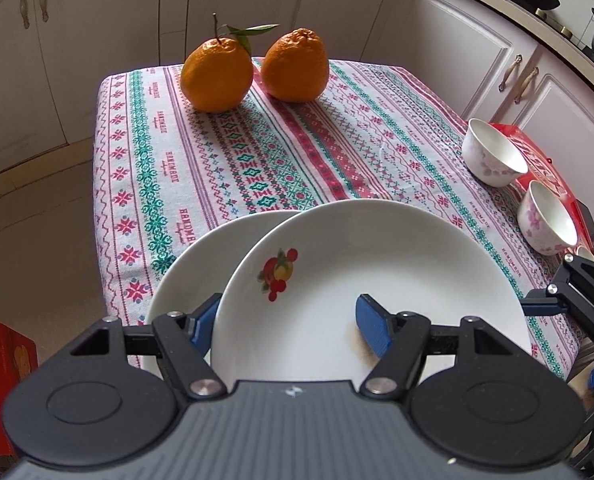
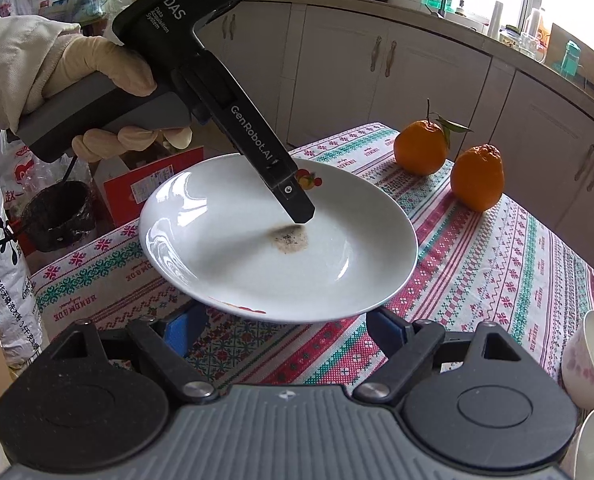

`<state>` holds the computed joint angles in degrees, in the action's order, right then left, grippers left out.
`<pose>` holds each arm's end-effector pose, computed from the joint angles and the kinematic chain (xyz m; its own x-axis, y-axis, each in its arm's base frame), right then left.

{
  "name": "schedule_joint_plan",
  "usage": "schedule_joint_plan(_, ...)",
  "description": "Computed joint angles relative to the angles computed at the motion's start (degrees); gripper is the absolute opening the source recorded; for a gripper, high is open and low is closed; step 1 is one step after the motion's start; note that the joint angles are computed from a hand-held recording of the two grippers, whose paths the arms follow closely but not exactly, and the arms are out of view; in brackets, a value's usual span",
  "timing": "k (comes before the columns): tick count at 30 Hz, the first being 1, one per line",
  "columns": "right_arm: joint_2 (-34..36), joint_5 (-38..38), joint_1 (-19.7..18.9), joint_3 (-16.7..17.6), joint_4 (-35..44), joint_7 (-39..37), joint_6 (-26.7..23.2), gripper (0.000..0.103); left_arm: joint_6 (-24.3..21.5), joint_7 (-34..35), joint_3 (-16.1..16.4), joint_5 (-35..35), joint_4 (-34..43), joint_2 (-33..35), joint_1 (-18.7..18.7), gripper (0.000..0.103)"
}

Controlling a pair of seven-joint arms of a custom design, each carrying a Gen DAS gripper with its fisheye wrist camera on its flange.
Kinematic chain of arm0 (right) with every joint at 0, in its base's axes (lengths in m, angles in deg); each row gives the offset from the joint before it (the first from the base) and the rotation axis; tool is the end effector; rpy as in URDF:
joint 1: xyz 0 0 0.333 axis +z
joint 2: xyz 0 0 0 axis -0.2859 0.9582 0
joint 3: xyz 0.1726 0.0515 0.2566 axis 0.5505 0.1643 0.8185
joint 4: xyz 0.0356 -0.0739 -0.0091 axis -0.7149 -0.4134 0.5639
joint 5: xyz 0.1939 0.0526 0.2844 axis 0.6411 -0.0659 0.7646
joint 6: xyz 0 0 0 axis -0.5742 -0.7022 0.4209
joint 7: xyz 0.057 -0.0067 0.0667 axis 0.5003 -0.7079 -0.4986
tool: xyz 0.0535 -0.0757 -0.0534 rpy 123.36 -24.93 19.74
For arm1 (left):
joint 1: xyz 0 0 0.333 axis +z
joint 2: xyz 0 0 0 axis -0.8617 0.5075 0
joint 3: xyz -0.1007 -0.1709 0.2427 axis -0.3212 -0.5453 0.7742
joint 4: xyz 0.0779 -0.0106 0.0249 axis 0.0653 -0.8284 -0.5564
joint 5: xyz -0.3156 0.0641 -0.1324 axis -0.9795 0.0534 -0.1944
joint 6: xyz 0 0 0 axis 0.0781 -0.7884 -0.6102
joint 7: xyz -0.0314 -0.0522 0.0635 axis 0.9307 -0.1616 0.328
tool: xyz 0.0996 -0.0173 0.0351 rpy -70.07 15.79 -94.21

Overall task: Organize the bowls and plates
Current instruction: 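Lower the stained plate onto the white plate stack with the left gripper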

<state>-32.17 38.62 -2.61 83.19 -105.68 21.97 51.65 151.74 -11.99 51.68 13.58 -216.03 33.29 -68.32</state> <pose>0.5159 0.1690 0.4509 0.9530 -0.2816 0.1121 -0.1213 -0.6935 -0.7102 0.4703 -0.1699 0.4705 0.0844 -0.9771 0.1951 -0.8275 -0.1779 -0.5325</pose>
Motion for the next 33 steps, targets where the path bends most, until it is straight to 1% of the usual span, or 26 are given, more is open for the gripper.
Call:
schedule_joint_plan(15, 0.4, -0.4, 0.1, 0.2, 0.7, 0.7, -0.5, 0.090, 0.2, 0.7, 0.4, -1.2, -0.8, 0.2, 0.3, 0.070)
schedule_joint_plan(20, 0.6, -0.6, 0.1, 0.3, 0.7, 0.8, -0.3, 0.090, -0.6, 0.9, 0.3, -0.7, -0.4, 0.1, 0.4, 0.070)
schedule_joint_plan(24, 0.8, -0.6, -0.1, 0.2, 1.1, 0.6, -1.1, 0.090, -1.6, 0.8, 0.3, -0.4, -0.4, -0.5, 0.4, 0.070)
schedule_joint_plan(31, 1.3, -0.9, -0.5, 0.2, 1.9, 0.5, -2.8, 0.090, -1.9, 0.8, 0.6, -1.7, -1.9, -2.3, 0.1, 0.070)
schedule_joint_plan(33, 1.4, -1.0, -0.5, 0.2, 2.1, 0.8, -3.3, 0.090, -2.3, 0.0, 0.4, -0.9, -2.0, -2.7, 0.4, 0.070)
